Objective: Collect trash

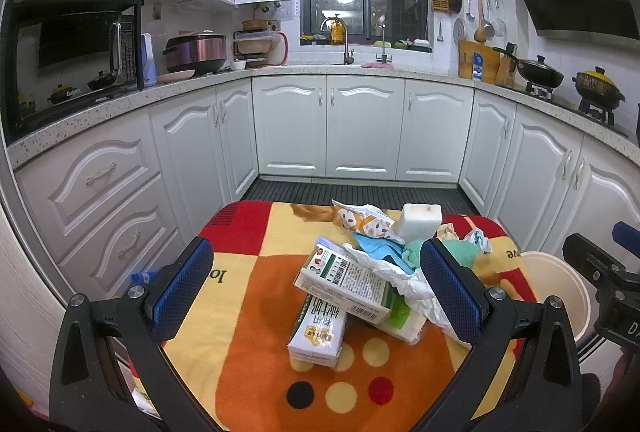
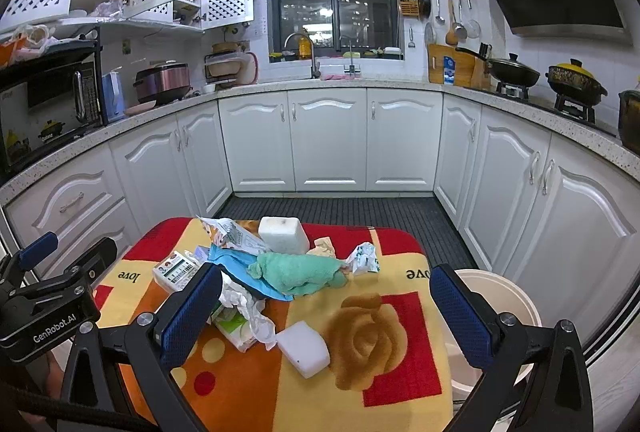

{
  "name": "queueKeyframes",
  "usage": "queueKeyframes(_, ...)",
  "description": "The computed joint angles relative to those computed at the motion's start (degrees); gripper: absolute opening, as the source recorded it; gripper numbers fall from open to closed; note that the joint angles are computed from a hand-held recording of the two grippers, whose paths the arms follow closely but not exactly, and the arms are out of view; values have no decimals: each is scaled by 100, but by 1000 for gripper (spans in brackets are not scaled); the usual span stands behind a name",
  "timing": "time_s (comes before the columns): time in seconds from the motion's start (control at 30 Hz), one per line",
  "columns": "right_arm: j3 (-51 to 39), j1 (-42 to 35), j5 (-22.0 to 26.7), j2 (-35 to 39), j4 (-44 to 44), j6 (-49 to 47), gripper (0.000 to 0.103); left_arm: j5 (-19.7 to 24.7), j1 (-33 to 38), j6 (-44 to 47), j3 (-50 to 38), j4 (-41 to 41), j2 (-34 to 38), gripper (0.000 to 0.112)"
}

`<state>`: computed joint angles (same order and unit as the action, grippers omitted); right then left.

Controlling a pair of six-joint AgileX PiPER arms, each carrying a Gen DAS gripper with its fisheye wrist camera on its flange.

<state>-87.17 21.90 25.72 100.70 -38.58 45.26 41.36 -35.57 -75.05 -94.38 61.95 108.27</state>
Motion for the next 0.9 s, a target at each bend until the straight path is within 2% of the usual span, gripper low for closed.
queueKeyframes(0.9,72,-10,24,18,-26,40,103,30,-34,-137,113,70,-10,103)
